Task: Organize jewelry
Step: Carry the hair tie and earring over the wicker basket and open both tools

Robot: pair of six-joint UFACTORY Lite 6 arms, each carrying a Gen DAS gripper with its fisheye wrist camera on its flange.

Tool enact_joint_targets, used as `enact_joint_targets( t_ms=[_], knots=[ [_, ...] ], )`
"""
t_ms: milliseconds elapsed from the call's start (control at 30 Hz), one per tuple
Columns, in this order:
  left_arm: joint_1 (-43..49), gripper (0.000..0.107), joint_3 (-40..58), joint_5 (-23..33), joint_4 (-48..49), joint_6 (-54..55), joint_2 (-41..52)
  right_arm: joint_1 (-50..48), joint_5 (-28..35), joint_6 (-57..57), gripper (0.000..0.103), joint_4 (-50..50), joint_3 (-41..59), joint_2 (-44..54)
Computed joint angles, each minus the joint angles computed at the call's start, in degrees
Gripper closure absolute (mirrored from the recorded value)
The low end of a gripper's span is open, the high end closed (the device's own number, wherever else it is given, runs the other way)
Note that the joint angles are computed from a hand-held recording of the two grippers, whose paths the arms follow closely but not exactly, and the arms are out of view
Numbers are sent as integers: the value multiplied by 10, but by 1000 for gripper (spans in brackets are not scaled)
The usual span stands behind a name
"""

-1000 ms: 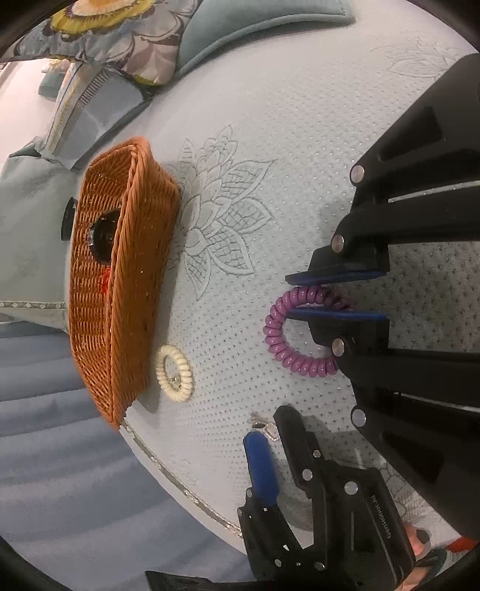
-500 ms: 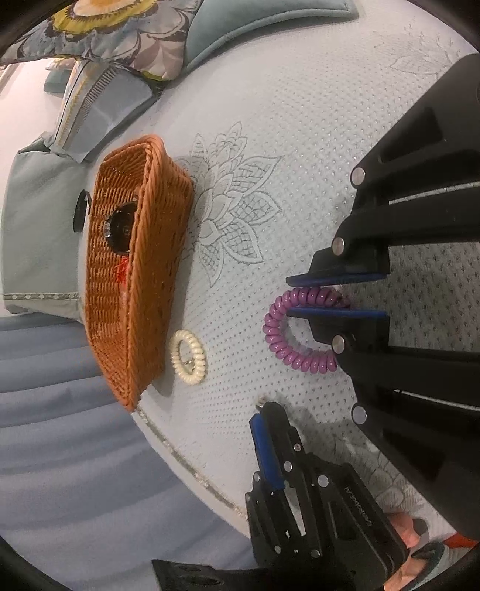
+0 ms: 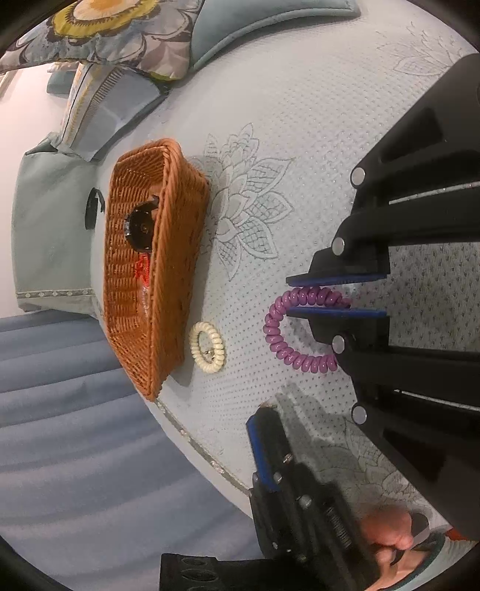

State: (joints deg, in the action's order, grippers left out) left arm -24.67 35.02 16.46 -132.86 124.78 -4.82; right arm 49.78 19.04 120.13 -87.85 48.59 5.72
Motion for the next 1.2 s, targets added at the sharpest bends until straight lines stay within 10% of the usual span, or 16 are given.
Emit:
enact_joint_targets(
  t_ms=[533, 1200],
  knots=[
    [50, 95, 75, 40, 177, -182, -22, -43, 5, -36, 94, 12, 41, -40],
    [80, 95, 526, -24, 446, -451, 360, -182, 129, -731, 94, 558, 725, 432]
  ],
)
